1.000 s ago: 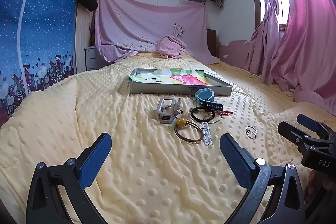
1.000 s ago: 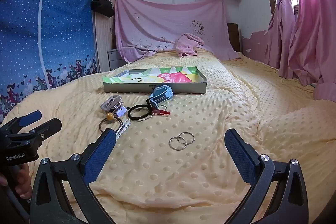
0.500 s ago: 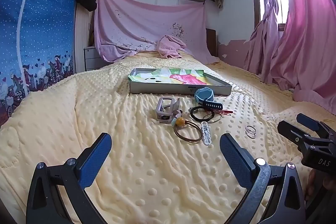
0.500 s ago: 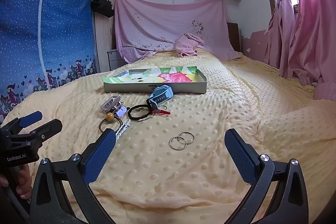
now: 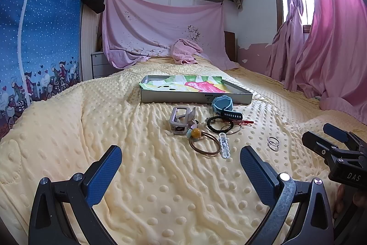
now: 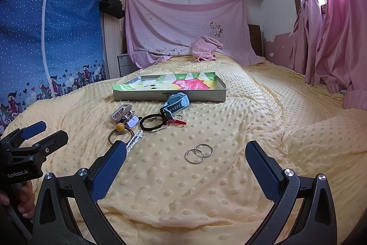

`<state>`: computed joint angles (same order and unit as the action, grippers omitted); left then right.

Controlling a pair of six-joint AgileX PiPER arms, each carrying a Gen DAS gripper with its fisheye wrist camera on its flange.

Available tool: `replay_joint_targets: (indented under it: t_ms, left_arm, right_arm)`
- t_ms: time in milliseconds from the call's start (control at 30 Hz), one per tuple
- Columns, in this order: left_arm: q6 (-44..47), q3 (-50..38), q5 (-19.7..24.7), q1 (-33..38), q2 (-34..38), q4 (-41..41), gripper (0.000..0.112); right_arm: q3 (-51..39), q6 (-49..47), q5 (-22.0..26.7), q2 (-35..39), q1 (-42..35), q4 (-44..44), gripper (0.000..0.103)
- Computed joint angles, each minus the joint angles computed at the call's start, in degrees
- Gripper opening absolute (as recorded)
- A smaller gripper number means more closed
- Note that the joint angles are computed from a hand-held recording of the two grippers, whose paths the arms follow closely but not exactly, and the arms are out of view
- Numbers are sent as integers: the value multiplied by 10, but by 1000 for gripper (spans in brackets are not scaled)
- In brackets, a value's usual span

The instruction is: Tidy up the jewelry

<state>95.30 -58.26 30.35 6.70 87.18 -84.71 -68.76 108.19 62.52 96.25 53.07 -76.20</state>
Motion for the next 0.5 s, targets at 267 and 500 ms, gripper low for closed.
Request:
replay_joint_targets:
  t_ms: [267, 500]
  left_arm:
    - [1, 5, -3, -5, -9, 1, 103]
    - [0, 5, -3, -5, -9, 1, 103]
  right_arm:
    - [1, 1, -2, 0, -1, 0, 102]
    - [1, 1, -3, 0, -2, 0, 102]
